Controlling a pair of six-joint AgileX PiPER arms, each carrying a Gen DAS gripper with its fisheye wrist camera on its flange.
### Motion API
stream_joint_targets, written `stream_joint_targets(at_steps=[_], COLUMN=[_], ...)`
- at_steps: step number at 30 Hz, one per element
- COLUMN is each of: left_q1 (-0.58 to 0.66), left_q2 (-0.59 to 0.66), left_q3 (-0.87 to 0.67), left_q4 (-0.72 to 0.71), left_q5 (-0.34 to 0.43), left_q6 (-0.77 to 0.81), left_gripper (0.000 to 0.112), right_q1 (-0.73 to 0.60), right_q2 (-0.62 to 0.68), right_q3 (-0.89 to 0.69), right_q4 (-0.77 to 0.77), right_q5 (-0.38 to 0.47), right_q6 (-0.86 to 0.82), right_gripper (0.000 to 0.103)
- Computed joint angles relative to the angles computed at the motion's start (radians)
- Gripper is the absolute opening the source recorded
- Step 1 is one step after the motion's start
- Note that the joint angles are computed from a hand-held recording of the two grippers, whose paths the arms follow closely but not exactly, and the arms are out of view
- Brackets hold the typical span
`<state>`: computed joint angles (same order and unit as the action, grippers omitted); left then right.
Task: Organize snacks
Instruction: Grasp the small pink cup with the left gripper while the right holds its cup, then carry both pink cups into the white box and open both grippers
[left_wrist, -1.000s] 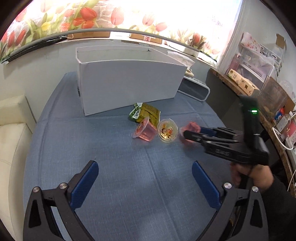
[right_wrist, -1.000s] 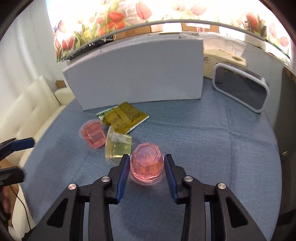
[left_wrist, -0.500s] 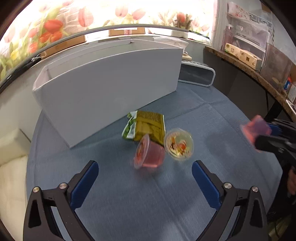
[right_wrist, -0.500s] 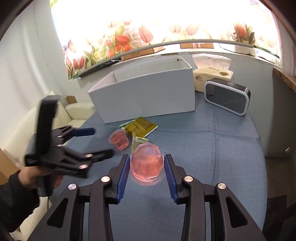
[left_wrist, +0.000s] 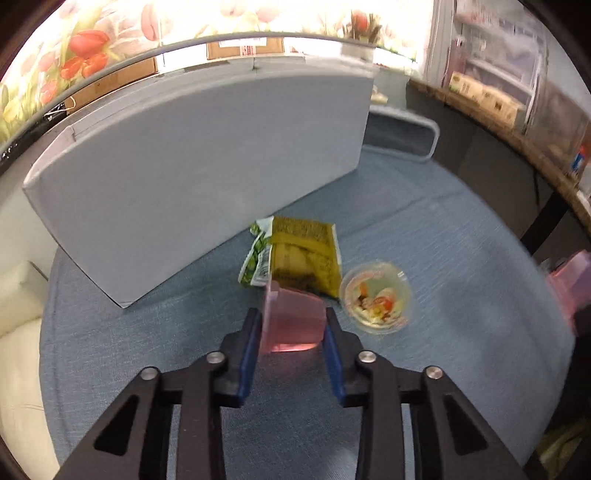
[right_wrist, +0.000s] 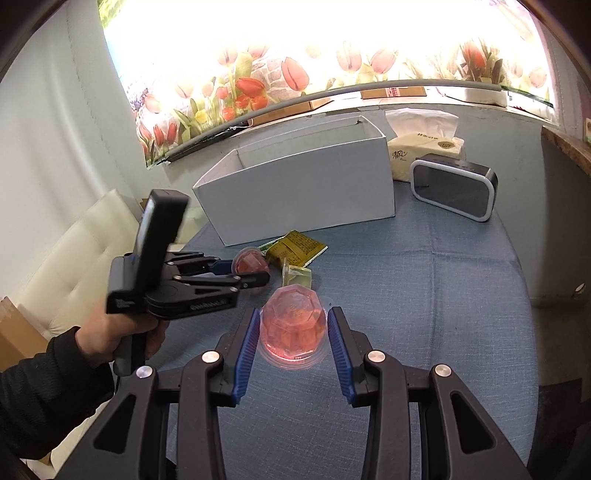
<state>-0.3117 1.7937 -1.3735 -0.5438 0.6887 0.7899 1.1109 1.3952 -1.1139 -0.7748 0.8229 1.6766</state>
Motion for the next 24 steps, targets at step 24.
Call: stream_joint_targets(at_steps=[24], left_q1=[0.256], left_q2=[-0.103], left_q3=[-0.230], left_q4=[-0.295], left_q5=[0.291], left_q6=[0.047], left_gripper=[0.033], right_q1=[-0.213], right_q2=[0.143], right_q3=[-0.304], right_q4=[0.162], right_q5=[-0.073], right_q6=[-0.397], right_gripper=[0.041])
